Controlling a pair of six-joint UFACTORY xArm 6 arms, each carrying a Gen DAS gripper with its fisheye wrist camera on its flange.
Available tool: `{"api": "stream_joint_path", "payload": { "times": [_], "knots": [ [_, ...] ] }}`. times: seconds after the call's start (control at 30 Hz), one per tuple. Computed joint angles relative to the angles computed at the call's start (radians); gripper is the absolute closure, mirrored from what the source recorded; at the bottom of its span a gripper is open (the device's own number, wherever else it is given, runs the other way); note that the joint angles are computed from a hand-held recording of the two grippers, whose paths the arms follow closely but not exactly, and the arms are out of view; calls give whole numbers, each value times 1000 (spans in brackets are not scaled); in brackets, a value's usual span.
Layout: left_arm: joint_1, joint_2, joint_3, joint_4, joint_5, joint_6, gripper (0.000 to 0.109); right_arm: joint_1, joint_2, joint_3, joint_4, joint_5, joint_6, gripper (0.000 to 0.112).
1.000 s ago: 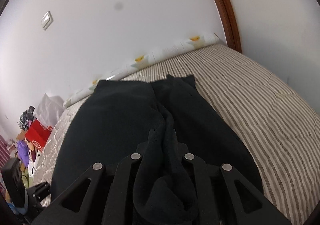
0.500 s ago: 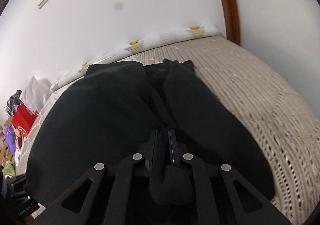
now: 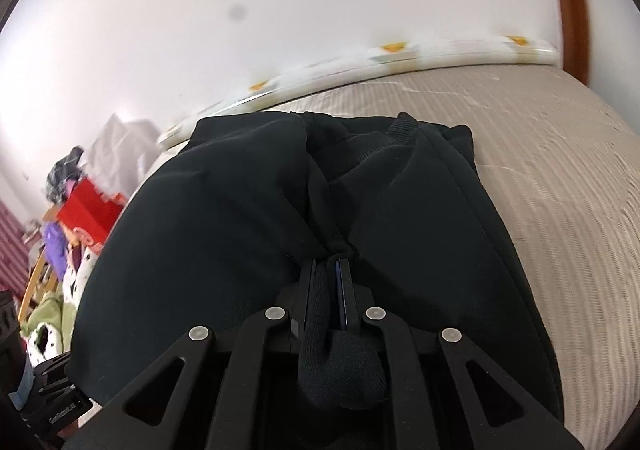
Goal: Fold small clothes
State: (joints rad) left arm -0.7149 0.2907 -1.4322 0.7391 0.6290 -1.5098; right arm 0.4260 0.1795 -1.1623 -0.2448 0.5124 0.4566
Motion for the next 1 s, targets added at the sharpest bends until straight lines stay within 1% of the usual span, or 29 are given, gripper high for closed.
{"api": "stream_joint_path", "payload": {
  "times": [0.03, 0.07, 0.13, 0.17, 0.2, 0.23, 0.27, 0.3, 0.33, 0.37, 0.4, 0.43, 0.47, 0.5, 0.6, 0.63, 0.67, 0.7, 0.73, 0.77, 0.83, 0.87, 0.93, 0.97, 1.0],
  "knots": [
    [9, -1, 19, 5, -32, -4, 90, 9, -4, 1, -8, 2, 5, 101],
    [13, -5, 40, 12, -62, -13, 90, 17, -17, 9, -25, 8, 13, 97],
    [13, -19, 64, 26, -88, -20, 88, 18, -53, 37, -32, 7, 8, 95],
    [15, -22, 71, 26, -101, -11, 86, 17, -69, 50, -30, 6, 2, 89],
    [8, -52, 109, 31, -118, -18, 81, 12, -86, 61, -19, 10, -12, 86],
    [14, -52, 118, 18, -157, -1, 70, 7, -95, 65, -17, 11, -12, 78],
    [11, -81, 161, 35, -177, -21, 65, 4, -100, 67, -27, 14, -2, 75],
    [10, -82, 162, 45, -179, -25, 60, 1, -102, 68, -39, 11, 7, 71],
    [5, -79, 156, 61, -163, -31, 57, -1, -99, 67, -45, 7, 13, 68],
    [5, -78, 155, 63, -155, -23, 55, -3, -90, 59, -47, 9, 18, 67],
    [7, -48, 119, 42, -148, 5, 54, -5, -80, 50, -38, 14, 15, 67],
    [10, -42, 115, 26, -155, 22, 54, -6, -66, 41, -11, 14, 1, 67],
    [11, -46, 122, 6, -163, 43, 54, -6, -47, 30, 43, 12, -32, 67],
    [9, -37, 112, -12, -157, 65, 54, -3, -30, 18, 63, 12, -40, 67],
    [2, -1, 61, 0, -112, 83, 49, 6, 20, -14, 74, 0, -23, 69],
    [-2, -7, 68, 8, -103, 77, 48, 7, 27, -20, 71, 0, -15, 76],
    [-5, 7, 47, 12, -85, 81, 48, 9, 34, -27, 91, -2, -28, 89],
    [-9, 19, 28, 15, -64, 86, 47, 9, 41, -35, 149, -5, -72, 93],
    [-14, 29, 11, 10, -40, 98, 46, 11, 44, -42, 166, -1, -82, 96],
    [-21, 39, -9, 11, -7, 100, 44, 12, 42, -45, 152, 0, -72, 100],
    [-24, 55, -36, 7, 29, 106, 45, 16, 15, -32, 108, -19, -68, 102],
    [-24, 61, -46, 6, 40, 107, 45, 13, -19, -10, 96, -50, -74, 104],
    [-23, 66, -52, 5, 41, 111, 45, 0, -82, 32, 140, -104, -111, 104],
    [-23, 70, -57, 2, 42, 117, 44, -12, -123, 61, 119, -131, -85, 104],
    [-22, 79, -69, -1, 43, 127, 44, -28, -170, 94, 65, -154, -33, 104]
  ]
}}
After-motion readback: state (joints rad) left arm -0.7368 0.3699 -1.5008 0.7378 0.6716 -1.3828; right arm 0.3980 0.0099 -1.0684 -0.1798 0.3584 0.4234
